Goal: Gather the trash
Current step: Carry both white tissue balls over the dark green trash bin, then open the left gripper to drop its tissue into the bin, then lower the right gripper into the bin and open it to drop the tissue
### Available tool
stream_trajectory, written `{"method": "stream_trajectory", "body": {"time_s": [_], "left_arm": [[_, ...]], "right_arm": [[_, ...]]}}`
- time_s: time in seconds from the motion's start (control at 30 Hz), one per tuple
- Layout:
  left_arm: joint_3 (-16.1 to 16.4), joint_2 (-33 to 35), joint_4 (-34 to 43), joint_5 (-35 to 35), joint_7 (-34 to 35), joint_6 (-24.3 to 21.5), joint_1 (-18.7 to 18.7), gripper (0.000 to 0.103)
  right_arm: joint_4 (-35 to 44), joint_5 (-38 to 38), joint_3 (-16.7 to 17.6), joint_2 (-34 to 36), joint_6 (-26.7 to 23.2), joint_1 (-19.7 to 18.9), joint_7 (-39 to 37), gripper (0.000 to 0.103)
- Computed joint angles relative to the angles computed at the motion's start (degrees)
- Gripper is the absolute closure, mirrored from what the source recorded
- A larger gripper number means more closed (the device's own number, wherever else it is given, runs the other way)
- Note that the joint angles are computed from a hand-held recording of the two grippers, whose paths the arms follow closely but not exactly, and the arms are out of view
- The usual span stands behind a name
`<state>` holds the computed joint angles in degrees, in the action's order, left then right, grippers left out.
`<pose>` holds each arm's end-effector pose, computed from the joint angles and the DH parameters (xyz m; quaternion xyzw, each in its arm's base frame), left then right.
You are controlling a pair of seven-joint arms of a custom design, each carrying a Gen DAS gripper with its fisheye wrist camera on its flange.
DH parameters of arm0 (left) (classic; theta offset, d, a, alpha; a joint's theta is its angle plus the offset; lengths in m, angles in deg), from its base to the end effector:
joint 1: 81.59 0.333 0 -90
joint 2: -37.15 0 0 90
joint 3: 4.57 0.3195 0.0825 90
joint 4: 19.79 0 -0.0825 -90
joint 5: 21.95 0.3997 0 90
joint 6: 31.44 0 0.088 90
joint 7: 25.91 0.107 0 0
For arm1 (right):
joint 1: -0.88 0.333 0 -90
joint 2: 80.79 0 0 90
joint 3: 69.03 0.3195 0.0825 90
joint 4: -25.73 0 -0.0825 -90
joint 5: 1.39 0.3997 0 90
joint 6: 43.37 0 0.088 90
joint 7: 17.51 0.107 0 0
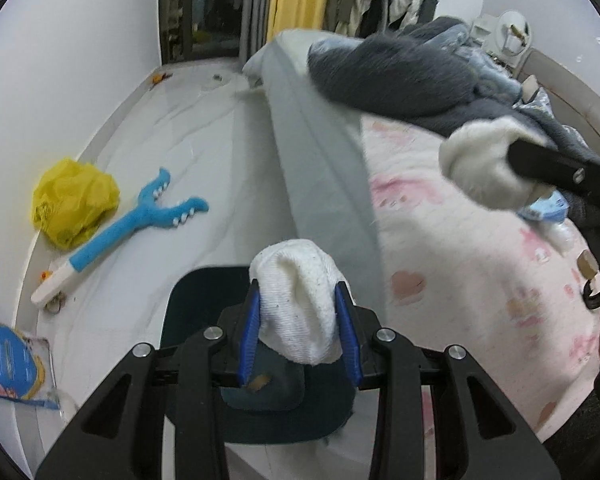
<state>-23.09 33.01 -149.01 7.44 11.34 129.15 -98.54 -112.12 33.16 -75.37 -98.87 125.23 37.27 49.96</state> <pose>0.4449 -0.3484 0.4518 -0.6191 0.7109 -0.2883 0.1680 0.4536 0.2155 0.5190 -0.7429 0.5106 -0.1141 0.4176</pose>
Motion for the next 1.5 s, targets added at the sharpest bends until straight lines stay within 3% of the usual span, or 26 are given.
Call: {"method": "stream_trajectory", "body": {"time_s": [0.13,0.5,0.63,1.03,1.5], "left_arm": [[1.1,-0.2,-1.9,-8.3,4.9,-0.5,-0.5,0.065],[2.2,-0.5,-5.0,-21.9,14.5,-3.5,-0.3,0.064],[2.8,-0.4,-5.6,-28.6,19.1,-4.5,-0.6,0.058],[2.7,-5.4,-10.3,-31.6,21.0,-3.8,1.3,0.038],[0.9,-13.6,-15.7,-29.6,19.1,1.5,5.5,0.033]], "right_arm": [[1.6,-0.7,1.6,1.9,-1.7,-0.4,0.7,0.053],[4.8,-0.8,6.0,5.8,-3.6,-2.1,1.2,0.053],[5.8,-1.1,7.4,7.0,-4.0,-2.8,1.6,0.053],[9.4,-6.8,11.8,12.6,-7.3,-6.2,8.0,0.053],[15.0,-15.0,16.4,21.5,-12.8,-8.9,17.3,0.053]]}}
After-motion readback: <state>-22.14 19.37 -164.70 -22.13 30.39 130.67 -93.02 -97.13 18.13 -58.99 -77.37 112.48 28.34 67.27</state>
